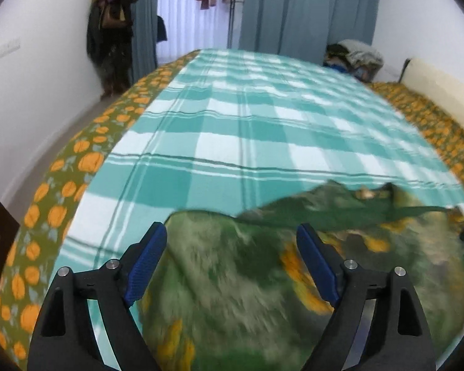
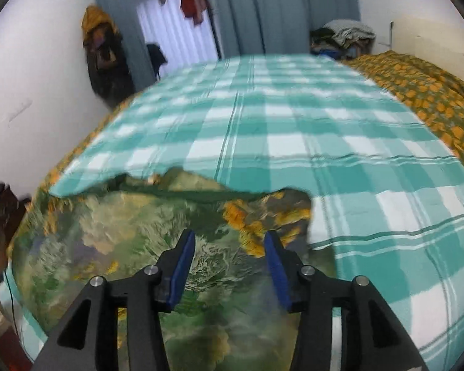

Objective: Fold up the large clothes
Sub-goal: 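Open both tools and release the folded jacket onto the bed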

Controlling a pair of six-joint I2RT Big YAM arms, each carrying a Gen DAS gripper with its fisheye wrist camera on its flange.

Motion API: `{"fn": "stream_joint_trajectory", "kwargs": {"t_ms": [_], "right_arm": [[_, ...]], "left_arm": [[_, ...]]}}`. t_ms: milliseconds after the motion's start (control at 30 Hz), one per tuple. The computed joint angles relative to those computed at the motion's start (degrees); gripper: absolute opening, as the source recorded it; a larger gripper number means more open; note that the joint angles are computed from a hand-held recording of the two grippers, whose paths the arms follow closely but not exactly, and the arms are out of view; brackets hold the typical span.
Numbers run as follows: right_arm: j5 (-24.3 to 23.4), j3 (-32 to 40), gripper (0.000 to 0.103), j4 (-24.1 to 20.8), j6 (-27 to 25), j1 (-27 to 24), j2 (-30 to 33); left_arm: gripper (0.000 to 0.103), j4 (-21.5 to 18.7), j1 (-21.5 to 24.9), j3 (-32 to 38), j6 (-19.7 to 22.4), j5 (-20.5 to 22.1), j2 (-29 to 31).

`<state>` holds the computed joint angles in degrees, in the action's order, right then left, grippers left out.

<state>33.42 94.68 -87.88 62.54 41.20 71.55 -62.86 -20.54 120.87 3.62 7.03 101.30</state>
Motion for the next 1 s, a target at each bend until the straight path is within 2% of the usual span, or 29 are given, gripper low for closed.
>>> {"fn": "stream_joint_trajectory", "kwargs": {"t_ms": [33,67,133,200,267,467,867,1000], "right_arm": [[-2.78,-2.58,0.048,1.44,0.97,-1.68,-0.44],[-4.61,-6.23,0.047,4.82,1.11,-2.72,-1.87],[-4.31,-12.19,0.047,11.16,0.92,-3.04,-4.60],[-2.94,-15.65,0.047,15.59,1.21,-2.74,-6.59],[-2.23,-16.68,0.047,16.89,0.92,-2.61,-6.91],[-2.83,-19.40,0.047,21.00,0.04,-3.30,-8.80],[-3.32,-21.07,0.047,23.52,-0.50,-3.62,-9.98],[-3.17,-21.20,0.047,23.71,-0.53,-3.60,-10.04]], "left_arm": [[0.087,-1.22,-0.11,1.45,0.01,-1.44,1.79],[0.089,-3.65,0.06,3.24,-0.31,-2.09,4.00],[0.095,-7.39,1.20,4.17,-2.12,0.80,6.66],[0.096,-3.62,2.60,-0.85,-5.03,4.98,4.93],[0.096,-0.73,3.31,-3.53,-6.03,7.17,3.58],[0.097,0.90,4.26,-5.28,-7.44,10.12,2.70],[0.098,1.41,3.91,-5.63,-7.89,9.91,2.73],[0.100,-0.29,3.43,-4.03,-7.36,7.96,3.49]]}}
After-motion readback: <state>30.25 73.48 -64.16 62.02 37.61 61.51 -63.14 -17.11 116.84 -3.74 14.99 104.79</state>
